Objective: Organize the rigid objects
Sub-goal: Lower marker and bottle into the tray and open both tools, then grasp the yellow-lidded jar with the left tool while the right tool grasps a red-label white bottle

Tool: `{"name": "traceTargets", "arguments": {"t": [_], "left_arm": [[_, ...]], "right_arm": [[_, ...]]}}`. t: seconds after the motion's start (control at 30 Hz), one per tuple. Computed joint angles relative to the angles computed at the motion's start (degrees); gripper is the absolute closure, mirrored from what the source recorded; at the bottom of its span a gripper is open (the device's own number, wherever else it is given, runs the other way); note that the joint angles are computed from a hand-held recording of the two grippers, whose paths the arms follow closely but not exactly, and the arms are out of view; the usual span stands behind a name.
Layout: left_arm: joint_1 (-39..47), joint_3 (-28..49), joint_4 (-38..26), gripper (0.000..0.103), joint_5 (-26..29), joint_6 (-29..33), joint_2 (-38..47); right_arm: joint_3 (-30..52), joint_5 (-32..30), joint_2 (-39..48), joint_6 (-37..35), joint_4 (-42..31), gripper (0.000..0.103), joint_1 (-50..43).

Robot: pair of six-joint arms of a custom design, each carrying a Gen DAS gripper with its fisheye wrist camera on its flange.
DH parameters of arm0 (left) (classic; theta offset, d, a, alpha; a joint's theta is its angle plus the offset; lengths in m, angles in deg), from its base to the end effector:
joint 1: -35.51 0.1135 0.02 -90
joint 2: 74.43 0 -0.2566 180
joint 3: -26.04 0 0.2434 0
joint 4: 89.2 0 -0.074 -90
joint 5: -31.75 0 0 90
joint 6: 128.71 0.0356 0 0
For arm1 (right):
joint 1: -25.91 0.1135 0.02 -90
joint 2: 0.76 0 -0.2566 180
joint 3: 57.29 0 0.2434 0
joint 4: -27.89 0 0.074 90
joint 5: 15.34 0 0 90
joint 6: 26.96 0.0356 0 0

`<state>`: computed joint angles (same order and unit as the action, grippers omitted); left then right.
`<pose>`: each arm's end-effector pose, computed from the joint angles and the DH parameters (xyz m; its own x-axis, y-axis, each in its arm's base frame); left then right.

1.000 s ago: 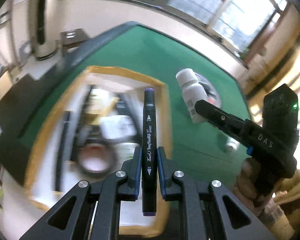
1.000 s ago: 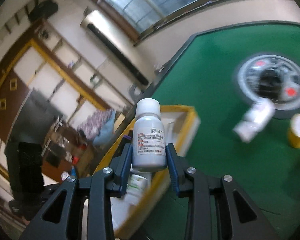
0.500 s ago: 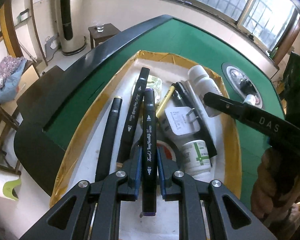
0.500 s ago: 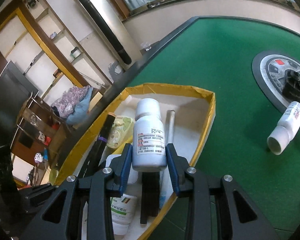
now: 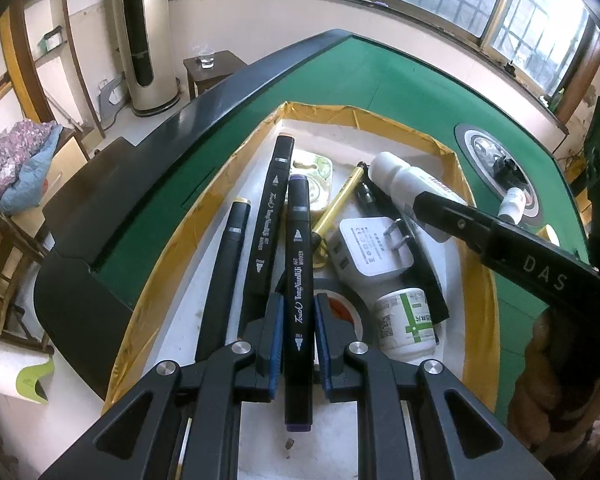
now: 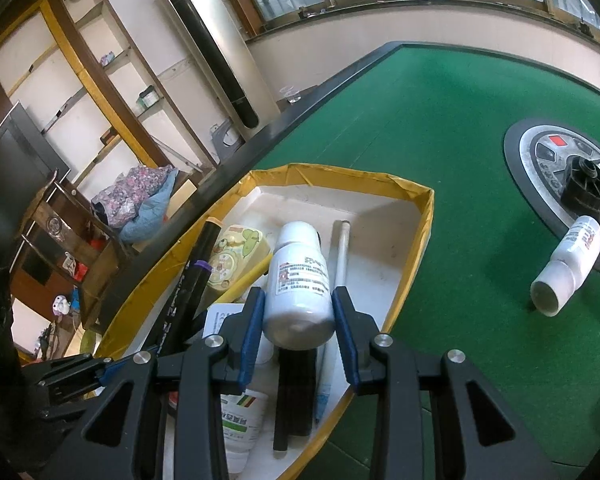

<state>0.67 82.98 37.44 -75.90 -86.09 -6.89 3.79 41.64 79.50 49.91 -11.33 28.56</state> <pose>0.1774 -0.1103 0.2089 -0.8195 -0.2839 -0.4977 -0.2480 0.9588 -0.1386 0.2597 0.0314 0.1980 -0.7550 -0.2256 -0.6157 -0.5088 0.7939 0.3330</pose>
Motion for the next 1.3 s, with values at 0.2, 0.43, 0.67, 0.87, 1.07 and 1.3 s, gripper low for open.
{"name": "traceTargets", "arguments": {"t": [0.2, 0.43, 0.67, 0.87, 1.07, 1.3], "left_arm": [[-2.21, 0.63, -0.57, 0.084, -2.24, 0.02, 1.08], [-3.67, 0.42, -2.47, 0.044, -5.03, -2.27, -2.79], [-15.61, 7.69, -11.54, 0.041, -18.35, -11.47, -5.26], [-25.34, 15.15, -5.63, 0.031, -20.16, -7.30, 1.18], [-24.63, 22.26, 2.88, 0.031, -12.44, 0.42, 14.13], [-20.90, 27.13, 5.14, 0.031, -4.36, 1.63, 23.92]], "right_arm": [[0.17, -1.58, 0.86, -1.45, -0.40, 0.069, -1.85], [0.26, -6.96, -0.19, -2.92, -1.16, 0.056, -4.74], [3.63, -15.76, -2.58, -15.40, -14.72, 0.055, -16.50], [16.50, -20.33, 6.82, -35.95, -32.86, 0.049, -36.22], [29.07, -21.22, 21.94, -36.68, -36.85, 0.049, -45.41], [31.82, -21.26, 27.58, -33.08, -37.14, 0.049, -53.65]]}}
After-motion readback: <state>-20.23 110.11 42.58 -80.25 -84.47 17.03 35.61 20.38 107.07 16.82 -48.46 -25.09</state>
